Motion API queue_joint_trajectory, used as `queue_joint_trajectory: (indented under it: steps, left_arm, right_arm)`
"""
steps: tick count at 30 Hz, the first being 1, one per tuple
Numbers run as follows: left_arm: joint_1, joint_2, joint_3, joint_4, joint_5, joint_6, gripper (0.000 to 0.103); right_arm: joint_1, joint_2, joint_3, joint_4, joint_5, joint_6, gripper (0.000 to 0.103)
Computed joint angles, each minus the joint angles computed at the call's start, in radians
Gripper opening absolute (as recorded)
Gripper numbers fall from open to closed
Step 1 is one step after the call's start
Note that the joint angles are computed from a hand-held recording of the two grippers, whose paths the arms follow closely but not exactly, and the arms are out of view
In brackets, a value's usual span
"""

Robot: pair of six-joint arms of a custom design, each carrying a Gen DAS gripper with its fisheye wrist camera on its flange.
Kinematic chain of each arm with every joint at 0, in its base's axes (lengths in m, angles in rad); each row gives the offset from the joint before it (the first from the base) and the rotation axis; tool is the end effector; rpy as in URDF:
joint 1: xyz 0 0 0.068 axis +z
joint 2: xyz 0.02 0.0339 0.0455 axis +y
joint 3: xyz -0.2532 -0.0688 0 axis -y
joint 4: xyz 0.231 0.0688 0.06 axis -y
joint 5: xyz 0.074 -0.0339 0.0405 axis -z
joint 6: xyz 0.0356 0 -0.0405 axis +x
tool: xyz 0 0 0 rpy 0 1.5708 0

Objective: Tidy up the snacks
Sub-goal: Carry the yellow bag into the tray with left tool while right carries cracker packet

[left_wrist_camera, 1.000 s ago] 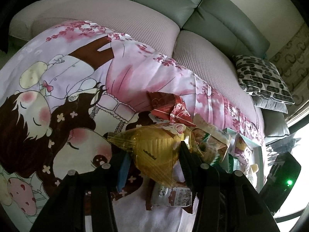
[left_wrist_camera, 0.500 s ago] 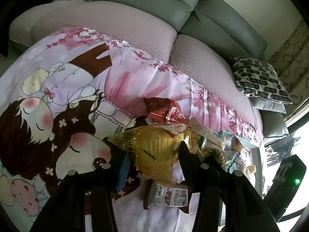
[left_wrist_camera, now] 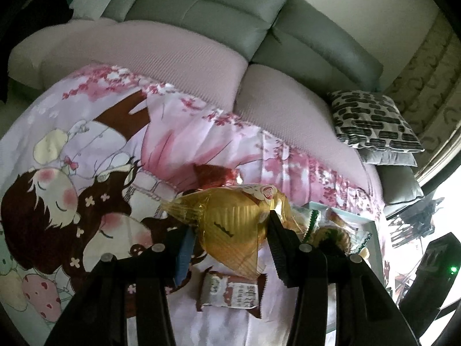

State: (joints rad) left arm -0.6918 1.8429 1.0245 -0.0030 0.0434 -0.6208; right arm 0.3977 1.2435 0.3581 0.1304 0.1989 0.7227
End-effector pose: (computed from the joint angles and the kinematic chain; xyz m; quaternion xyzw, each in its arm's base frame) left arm 0.2796 -0.2336 0.1495 0.0410 0.9295 -0.2393 0.2776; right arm 0.1969 0.0751 0.1378 0.1866 0.8950 0.1325 0.3828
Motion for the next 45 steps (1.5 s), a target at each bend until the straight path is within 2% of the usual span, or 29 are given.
queue_joint_trajectory:
  steps: [6, 11, 15, 21, 25, 33, 40, 45]
  left_arm:
    - [-0.054, -0.027, 0.012, 0.024, -0.021, 0.014, 0.049]
    - [-0.122, -0.022, 0.055, 0.029, -0.037, 0.037, 0.049]
    - [-0.193, 0.019, 0.128, 0.005, -0.055, 0.066, 0.049]
    - [-0.288, 0.122, 0.273, -0.053, -0.075, 0.119, 0.049]
    - [-0.330, 0.214, 0.406, -0.116, -0.090, 0.151, 0.049]
    - [-0.379, 0.469, 0.788, -0.303, -0.053, 0.198, 0.049]
    - [-0.417, 0.685, 1.135, -0.496, -0.042, 0.227, 0.049]
    - [-0.433, 0.749, 1.242, -0.565, -0.051, 0.227, 0.050]
  right_arm:
    - [-0.052, -0.215, -0.026, -0.148, 0.023, -0.016, 0.022]
    - [-0.163, -0.430, -0.045, -0.329, 0.029, -0.049, 0.022]
    - [-0.361, -0.592, -0.067, -0.462, -0.054, -0.111, 0.022]
    - [-0.711, -0.715, -0.085, -0.572, -0.233, -0.255, 0.022]
    - [-0.936, -0.703, -0.101, -0.576, -0.360, -0.355, 0.022]
    - [-1.214, -0.555, -0.137, -0.477, -0.477, -0.491, 0.022]
    - [-1.310, -0.442, -0.139, -0.401, -0.496, -0.550, 0.022]
    - [-1.310, -0.411, -0.137, -0.386, -0.482, -0.563, 0.022]
